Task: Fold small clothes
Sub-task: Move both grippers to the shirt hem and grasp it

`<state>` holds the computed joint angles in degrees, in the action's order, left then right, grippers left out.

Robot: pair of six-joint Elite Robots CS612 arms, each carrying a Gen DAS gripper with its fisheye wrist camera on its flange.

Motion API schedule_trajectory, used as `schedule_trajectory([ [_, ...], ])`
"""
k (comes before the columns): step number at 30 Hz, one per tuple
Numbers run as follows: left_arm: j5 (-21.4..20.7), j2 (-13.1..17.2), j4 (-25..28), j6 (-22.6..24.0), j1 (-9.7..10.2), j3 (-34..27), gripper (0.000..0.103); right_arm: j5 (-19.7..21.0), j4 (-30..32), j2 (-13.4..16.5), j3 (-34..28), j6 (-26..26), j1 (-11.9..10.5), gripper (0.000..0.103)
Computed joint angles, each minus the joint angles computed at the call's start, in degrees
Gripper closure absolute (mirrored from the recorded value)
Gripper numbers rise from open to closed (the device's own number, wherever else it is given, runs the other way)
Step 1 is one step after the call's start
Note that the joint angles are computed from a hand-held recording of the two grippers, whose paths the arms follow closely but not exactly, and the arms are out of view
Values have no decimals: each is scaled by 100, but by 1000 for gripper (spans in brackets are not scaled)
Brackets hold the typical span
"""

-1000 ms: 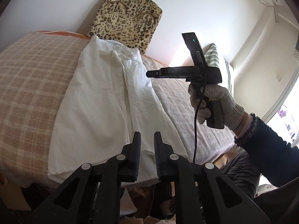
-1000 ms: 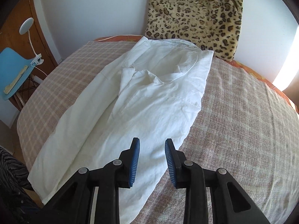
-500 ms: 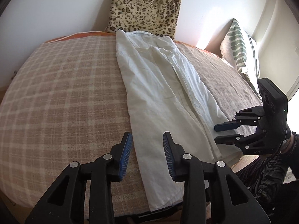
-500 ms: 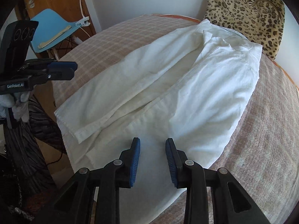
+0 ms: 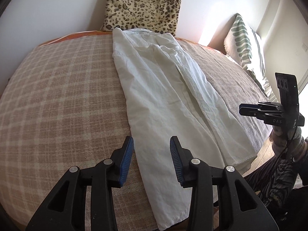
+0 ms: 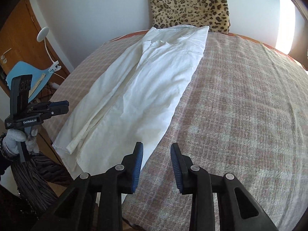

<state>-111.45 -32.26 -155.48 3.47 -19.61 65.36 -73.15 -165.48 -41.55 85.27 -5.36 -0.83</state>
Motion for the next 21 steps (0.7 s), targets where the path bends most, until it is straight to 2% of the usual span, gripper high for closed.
schedule_trajectory([
  [3, -21, 36, 10, -15, -18, -57, 65, -1, 70, 229, -531, 14, 20, 77],
  [6, -30, 73, 47, -85, -15, -83, 65, -348, 92, 574, -1223, 92, 94, 77],
  [9, -29, 103, 87, -213, 3, -88, 65, -533, 510, 960, -2000, 143, 141, 77],
  [11, 11, 102, 80, -265, 8, -64, 65, -908, 781, 1223, -2492, 80, 202, 77],
  [12, 0, 102, 76, -287, 15, -57, 65, -972, 953, 1326, -2683, 66, 216, 76],
  [14, -1, 93, 84, -294, 21, -33, 56, -1028, 1324, 1496, -2995, 35, 236, 76],
  [17, -98, 76, 110, -278, 35, -4, 52, -1285, 1603, 1593, -3130, -191, 297, 76],
  [19, -199, 65, 177, -264, 46, 5, 52, -1347, 1580, 1548, -3048, -230, 301, 75],
  [21, -294, 59, 286, -282, 64, 7, 52, -1272, 1507, 1410, -2849, -59, 262, 71],
])
